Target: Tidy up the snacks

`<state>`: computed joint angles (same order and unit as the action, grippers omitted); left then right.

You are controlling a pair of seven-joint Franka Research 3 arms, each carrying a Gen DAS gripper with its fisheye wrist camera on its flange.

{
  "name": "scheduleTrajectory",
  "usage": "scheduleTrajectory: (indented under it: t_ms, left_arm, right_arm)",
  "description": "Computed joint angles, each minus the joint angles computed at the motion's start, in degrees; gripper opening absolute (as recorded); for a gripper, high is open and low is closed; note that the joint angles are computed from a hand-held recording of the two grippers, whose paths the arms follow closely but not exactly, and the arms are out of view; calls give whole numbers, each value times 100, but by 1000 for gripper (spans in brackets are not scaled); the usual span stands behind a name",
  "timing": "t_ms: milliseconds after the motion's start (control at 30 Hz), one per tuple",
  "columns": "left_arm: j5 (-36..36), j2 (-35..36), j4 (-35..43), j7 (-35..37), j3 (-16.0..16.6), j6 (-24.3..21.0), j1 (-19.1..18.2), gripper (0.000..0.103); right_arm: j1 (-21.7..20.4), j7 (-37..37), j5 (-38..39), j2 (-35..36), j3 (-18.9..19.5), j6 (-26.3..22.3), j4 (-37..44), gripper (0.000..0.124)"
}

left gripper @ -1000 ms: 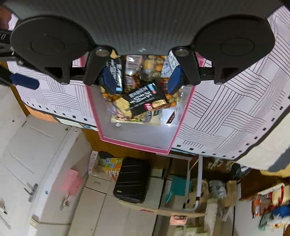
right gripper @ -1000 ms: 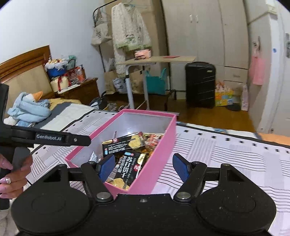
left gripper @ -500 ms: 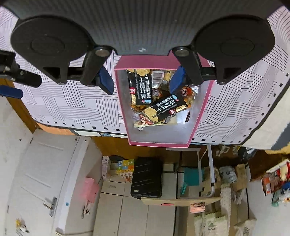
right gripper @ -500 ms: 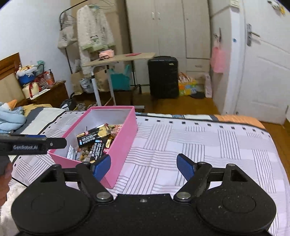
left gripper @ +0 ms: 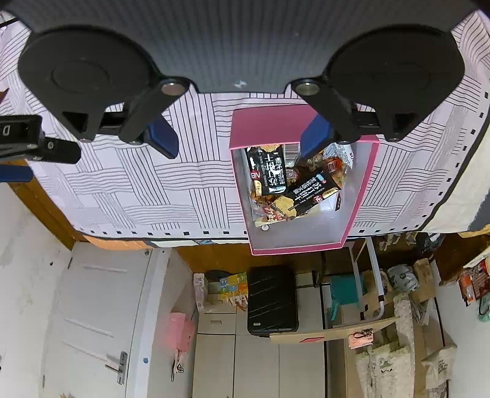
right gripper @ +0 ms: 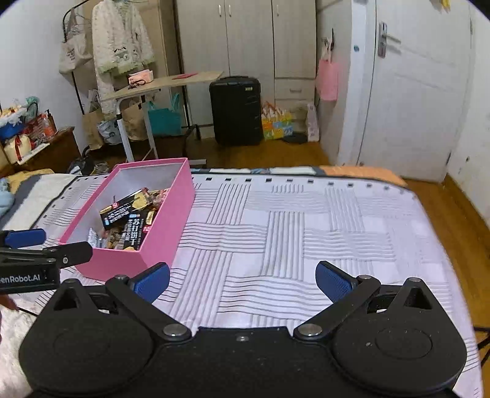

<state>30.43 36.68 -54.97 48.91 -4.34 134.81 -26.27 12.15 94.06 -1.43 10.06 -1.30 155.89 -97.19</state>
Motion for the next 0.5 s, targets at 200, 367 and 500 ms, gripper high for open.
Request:
scheduleTrajectory:
  t_ms: [200, 367, 500]
  left_arm:
    - [1, -121, -144, -199, 1, -50, -20, 98]
    - [200, -246, -312, -355, 46, -44, -89, 99]
    - [470, -390, -518, -561, 90, -12, -160, 99]
  right_arm:
    - [-12, 138, -99, -274, 14, 338, -372, 103]
    - [-26, 200, -142, -374, 28, 630, -556, 103]
    - [-47, 149, -60, -367, 45, 645, -580, 103]
